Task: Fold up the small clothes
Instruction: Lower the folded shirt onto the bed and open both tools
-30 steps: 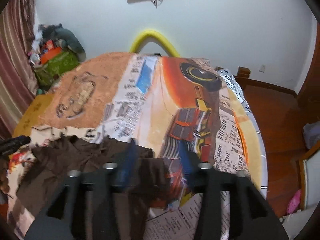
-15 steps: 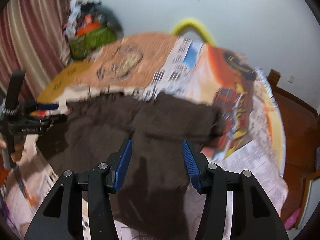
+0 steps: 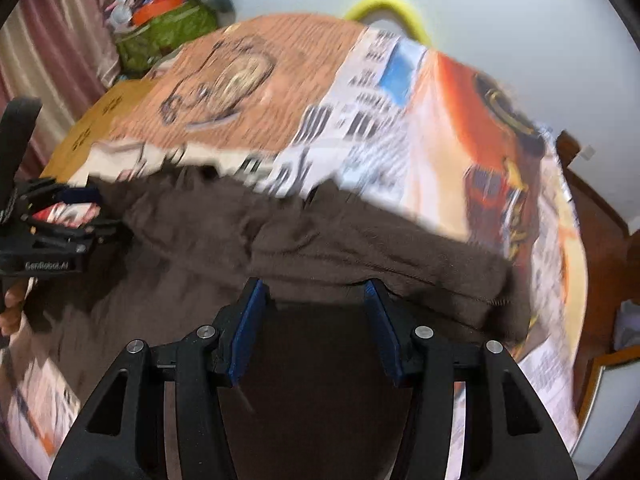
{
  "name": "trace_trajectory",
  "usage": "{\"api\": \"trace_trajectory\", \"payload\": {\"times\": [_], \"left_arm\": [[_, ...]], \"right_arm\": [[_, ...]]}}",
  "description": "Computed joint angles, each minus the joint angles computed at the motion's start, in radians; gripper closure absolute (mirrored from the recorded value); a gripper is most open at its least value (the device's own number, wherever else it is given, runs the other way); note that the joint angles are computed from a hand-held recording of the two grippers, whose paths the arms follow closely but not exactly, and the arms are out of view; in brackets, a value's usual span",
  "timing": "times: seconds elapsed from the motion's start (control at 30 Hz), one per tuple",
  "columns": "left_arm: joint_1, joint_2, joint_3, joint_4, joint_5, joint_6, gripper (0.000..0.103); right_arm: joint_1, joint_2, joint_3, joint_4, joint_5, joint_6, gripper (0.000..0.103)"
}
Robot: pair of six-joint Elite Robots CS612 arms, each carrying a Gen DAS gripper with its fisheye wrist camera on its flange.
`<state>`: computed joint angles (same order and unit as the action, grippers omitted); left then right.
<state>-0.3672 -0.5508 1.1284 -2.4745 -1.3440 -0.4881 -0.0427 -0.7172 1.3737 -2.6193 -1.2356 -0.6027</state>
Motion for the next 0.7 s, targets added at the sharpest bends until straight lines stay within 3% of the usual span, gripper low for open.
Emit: {"api": "trace_trajectory", "payload": {"times": [0.13,0.23,0.47,0.7], "left_arm": [[0.011,-0.019,0.026,-0.059,0.052,-0.097,0.029],[0.012,-0.043,0.070,-0.105,0.073,-0.095,0.029],[-0.003,-0.106,0.200,-0.146,0.092,-0.064,0.029],[-0.023,-0.176,0.344,-0.181,0.031,-0.077,0.029]], "right_arm": [[-0.016,0.005,-0.003,-0.132,0.034,0.154,0.055],[-0.038,-0.007,0.010,-0.147,0.092,0.208,0.055],[-0.078,-0.058,0.094,-0.177,0.162,0.184,0.055],[-0.116,-0.122,0.214,-0.216,0.192,0.162,0.052]]}}
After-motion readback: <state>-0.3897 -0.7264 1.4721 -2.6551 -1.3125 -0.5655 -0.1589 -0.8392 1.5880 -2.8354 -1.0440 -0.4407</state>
